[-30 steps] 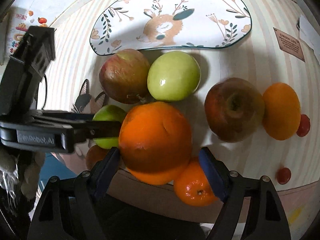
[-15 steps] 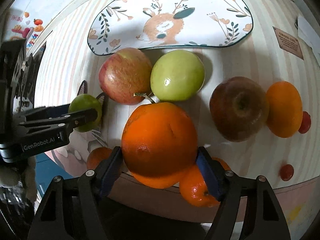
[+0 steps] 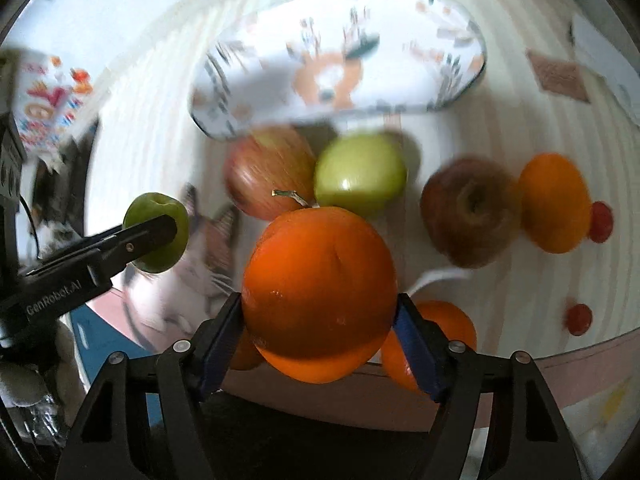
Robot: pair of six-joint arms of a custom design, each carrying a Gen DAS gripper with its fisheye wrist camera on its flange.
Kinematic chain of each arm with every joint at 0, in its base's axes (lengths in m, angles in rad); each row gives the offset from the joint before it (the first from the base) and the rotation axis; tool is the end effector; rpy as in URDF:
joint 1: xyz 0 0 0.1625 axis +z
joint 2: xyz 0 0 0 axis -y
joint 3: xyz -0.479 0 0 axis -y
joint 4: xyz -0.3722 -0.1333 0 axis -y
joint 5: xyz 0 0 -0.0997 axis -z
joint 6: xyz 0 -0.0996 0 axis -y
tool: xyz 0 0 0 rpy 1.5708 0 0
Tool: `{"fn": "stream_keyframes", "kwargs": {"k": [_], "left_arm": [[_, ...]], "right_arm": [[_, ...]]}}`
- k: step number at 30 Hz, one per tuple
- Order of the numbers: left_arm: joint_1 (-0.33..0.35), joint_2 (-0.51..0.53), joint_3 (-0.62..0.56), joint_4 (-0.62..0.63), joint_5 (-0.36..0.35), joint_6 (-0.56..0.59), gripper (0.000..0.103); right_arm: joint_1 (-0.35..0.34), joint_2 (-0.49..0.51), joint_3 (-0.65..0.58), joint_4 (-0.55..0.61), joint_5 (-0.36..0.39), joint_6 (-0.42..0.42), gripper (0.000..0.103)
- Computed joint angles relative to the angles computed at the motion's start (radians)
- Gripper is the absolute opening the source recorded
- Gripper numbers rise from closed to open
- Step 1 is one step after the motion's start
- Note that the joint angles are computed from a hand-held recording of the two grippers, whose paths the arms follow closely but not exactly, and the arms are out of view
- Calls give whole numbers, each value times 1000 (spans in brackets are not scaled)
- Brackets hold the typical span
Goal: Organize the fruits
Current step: 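Grasp the green apple with the left tool while the right tool grasps the large orange, then lower the green apple onto the plate with the left tool while the right tool places the orange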
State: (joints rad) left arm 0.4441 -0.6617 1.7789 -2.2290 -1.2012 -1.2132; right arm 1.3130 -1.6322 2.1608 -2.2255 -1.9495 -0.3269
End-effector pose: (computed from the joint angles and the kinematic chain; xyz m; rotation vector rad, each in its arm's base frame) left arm -0.4594 -0.4060 -0.0052 0.0010 2.5745 -0.2082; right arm -0.0093 -0.4138 0.3736 0.0616 -2.7428 0.0143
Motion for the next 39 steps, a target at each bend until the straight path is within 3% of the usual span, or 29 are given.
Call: {"fn": "stream_keyframes", "kwargs": {"k": [3, 7, 13, 20, 32, 34, 35, 36, 37, 39], "left_arm": [[-2, -6, -68, 5, 46, 11, 56], [30, 37, -182, 30, 86, 40, 56], [129, 150, -341, 96, 112, 61, 56], [238, 260, -472, 181, 26, 36, 56], [254, 307, -545, 259, 12, 20, 56], [247, 309, -564, 290, 40, 18, 62], [245, 307, -568, 296, 48, 21, 75], [245, 306, -571, 300, 50, 23, 89], [245, 304, -574, 309, 52, 20, 93], [243, 297, -571, 323, 63, 13, 93]], "right_arm": [[15, -28, -44, 22, 65, 21, 76], [38, 7, -139, 33, 106, 31, 76], [78, 177, -257, -76, 9, 21, 76], [82, 354, -377, -89, -88, 33, 76], [87, 437, -478, 24, -130, 60, 78], [85, 444, -497, 56, -127, 74, 79], [85, 445, -502, 64, -129, 79, 80], [87, 445, -503, 60, -133, 73, 89], [87, 443, -506, 59, -124, 70, 95], [93, 438, -510, 66, -129, 68, 95]]}}
